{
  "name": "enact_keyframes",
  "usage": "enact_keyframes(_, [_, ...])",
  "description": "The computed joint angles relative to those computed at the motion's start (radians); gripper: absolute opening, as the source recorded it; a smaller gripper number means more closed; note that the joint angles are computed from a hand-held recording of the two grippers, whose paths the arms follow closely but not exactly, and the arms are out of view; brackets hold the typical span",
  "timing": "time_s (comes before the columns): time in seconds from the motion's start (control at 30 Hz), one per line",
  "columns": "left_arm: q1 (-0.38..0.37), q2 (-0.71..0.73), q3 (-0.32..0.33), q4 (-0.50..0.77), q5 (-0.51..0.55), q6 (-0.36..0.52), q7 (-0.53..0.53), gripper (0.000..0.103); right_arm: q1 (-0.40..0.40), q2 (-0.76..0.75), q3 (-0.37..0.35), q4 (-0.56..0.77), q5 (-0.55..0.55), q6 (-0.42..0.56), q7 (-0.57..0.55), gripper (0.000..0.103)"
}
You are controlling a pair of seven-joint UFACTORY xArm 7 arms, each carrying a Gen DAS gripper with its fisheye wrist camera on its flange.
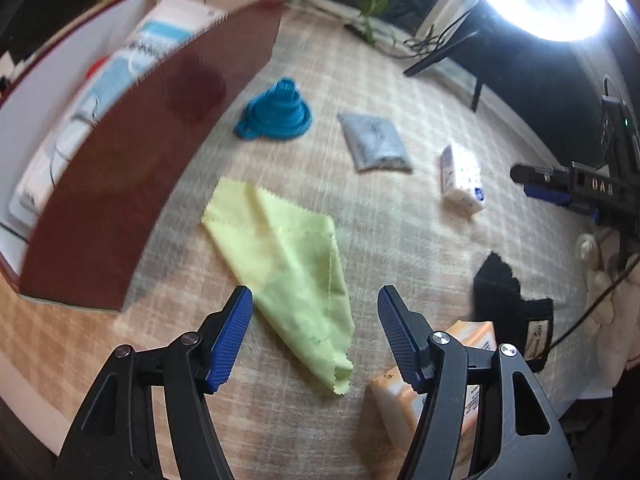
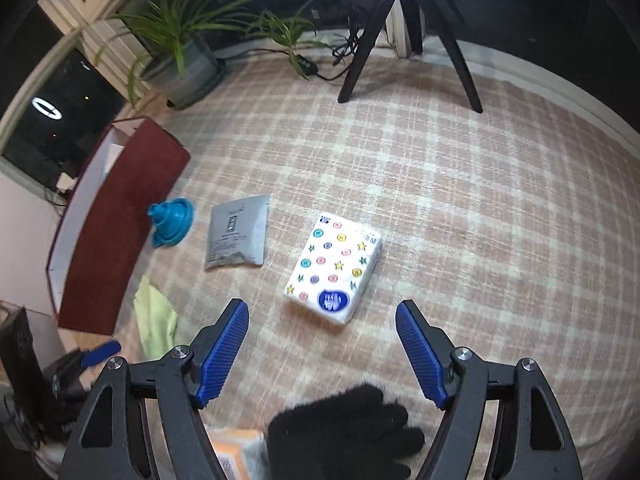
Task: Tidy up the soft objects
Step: 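Move the left gripper to the yellow-green cloth while the right approaches the dotted tissue pack, then close the left gripper on the cloth while the right closes on the tissue pack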
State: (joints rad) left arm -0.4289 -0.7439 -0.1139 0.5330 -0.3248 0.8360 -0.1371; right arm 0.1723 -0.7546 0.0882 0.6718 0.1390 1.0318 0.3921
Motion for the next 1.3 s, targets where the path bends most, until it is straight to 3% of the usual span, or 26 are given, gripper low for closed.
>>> enact_keyframes(0.07, [0.02,-0.003,-0.032,-0.009,0.033,-0.006,-0.03,0.065,-0.003,0.046,0.006,0.011,-0.007,-0.016,0.001,0.072])
enact_keyframes(0.57, [0.015,0.037,-0.077,-0.02,0.094,-0.024,-0.174,0.065,-0.017,0.238,0.035,0.053,-0.091,-0.056,0.092,0.072])
enact_keyframes(0.93, [0.034,0.108,-0.178,-0.002,0.278,-0.05,-0.319,0.073,-0.005,0.3,0.036,0.07,-0.167,-0.043,0.025,0.072])
enact_keyframes(1.1, [0.037,0.097,-0.172,-0.023,0.337,-0.071,-0.358,0.074,-0.013,0.278,0.025,0.049,-0.202,-0.031,-0.029,0.072])
enact_keyframes(1.2, [0.037,0.073,-0.16,-0.046,0.35,-0.087,-0.367,0.069,-0.02,0.261,0.011,0.034,-0.194,-0.033,-0.06,0.072])
enact_keyframes(1.3, [0.04,0.058,-0.153,-0.053,0.357,-0.09,-0.375,0.056,-0.029,0.256,0.005,0.029,-0.188,-0.035,-0.082,0.072])
